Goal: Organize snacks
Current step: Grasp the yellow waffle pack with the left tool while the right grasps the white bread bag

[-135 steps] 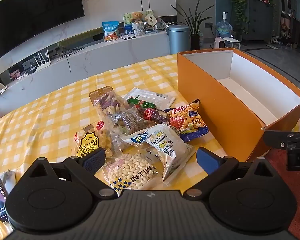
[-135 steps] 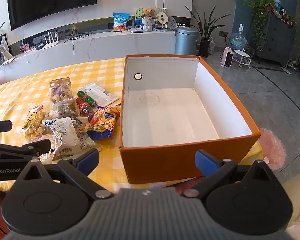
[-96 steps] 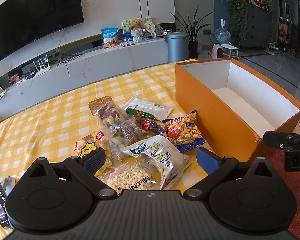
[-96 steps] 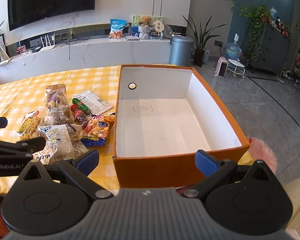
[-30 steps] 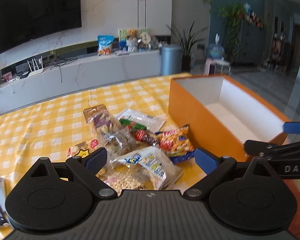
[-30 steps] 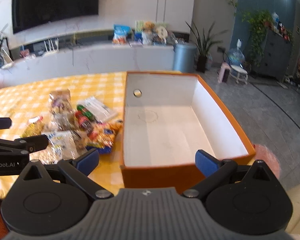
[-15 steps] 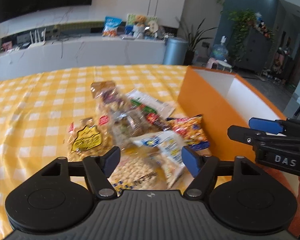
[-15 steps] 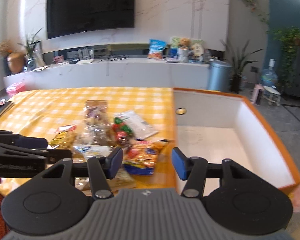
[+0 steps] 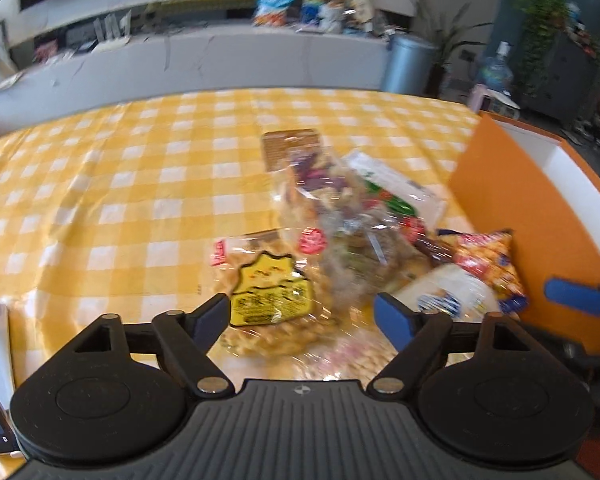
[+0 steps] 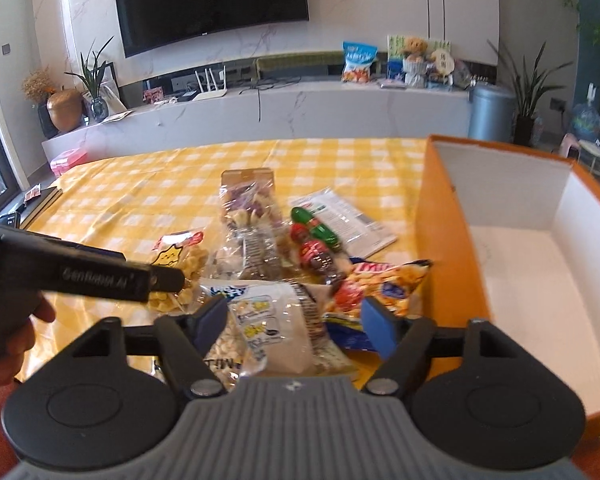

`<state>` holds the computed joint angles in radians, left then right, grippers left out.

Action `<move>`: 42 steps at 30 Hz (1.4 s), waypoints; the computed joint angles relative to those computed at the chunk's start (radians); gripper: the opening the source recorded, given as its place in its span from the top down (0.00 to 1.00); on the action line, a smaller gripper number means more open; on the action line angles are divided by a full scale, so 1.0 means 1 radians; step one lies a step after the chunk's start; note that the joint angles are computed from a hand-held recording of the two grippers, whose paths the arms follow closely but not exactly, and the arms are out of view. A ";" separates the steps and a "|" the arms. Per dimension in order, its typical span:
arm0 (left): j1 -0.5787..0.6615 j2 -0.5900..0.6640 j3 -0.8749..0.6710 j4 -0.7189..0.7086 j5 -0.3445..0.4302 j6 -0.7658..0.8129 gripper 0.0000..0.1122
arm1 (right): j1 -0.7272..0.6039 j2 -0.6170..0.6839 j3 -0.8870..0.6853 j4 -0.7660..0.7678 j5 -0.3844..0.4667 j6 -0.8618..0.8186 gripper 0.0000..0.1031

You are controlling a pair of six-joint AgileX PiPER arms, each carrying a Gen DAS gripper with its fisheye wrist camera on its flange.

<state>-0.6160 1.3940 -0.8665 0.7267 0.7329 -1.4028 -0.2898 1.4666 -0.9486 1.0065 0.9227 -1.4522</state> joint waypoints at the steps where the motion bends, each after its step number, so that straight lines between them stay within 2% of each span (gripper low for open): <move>1: 0.022 0.006 -0.002 -0.018 -0.004 0.012 0.08 | 0.016 0.010 -0.005 -0.008 -0.009 0.018 0.27; 7: 0.107 0.051 -0.015 -0.101 -0.034 0.060 0.08 | 0.098 0.089 -0.050 -0.073 -0.061 0.141 0.27; 12: 0.161 0.067 -0.004 -0.162 -0.107 0.113 0.08 | 0.122 0.141 -0.090 -0.109 -0.066 0.214 0.28; 16: 0.177 0.084 -0.014 -0.171 -0.117 0.119 0.08 | 0.129 0.167 -0.114 -0.137 -0.057 0.256 0.33; 20: 0.188 0.100 -0.017 -0.172 -0.128 0.118 0.08 | 0.136 0.194 -0.134 -0.160 -0.048 0.287 0.46; 22: 0.198 0.110 -0.016 -0.180 -0.135 0.122 0.08 | 0.136 0.196 -0.134 -0.163 -0.049 0.289 0.47; 26: 0.236 0.121 0.011 -0.235 -0.207 0.158 0.08 | 0.133 0.194 -0.135 -0.164 -0.040 0.283 0.52; 28: 0.219 0.130 0.005 -0.192 -0.194 0.129 0.08 | 0.134 0.194 -0.140 -0.169 -0.036 0.284 0.54; 33: 0.210 0.120 0.002 -0.187 -0.195 0.121 0.10 | 0.125 0.189 -0.155 -0.164 -0.023 0.292 0.59; 37: 0.154 0.121 -0.026 -0.110 -0.122 0.052 0.19 | 0.117 0.180 -0.170 -0.155 -0.022 0.301 0.60; 42: 0.083 0.104 -0.059 -0.040 -0.032 -0.014 0.21 | 0.094 0.164 -0.190 -0.120 -0.013 0.286 0.61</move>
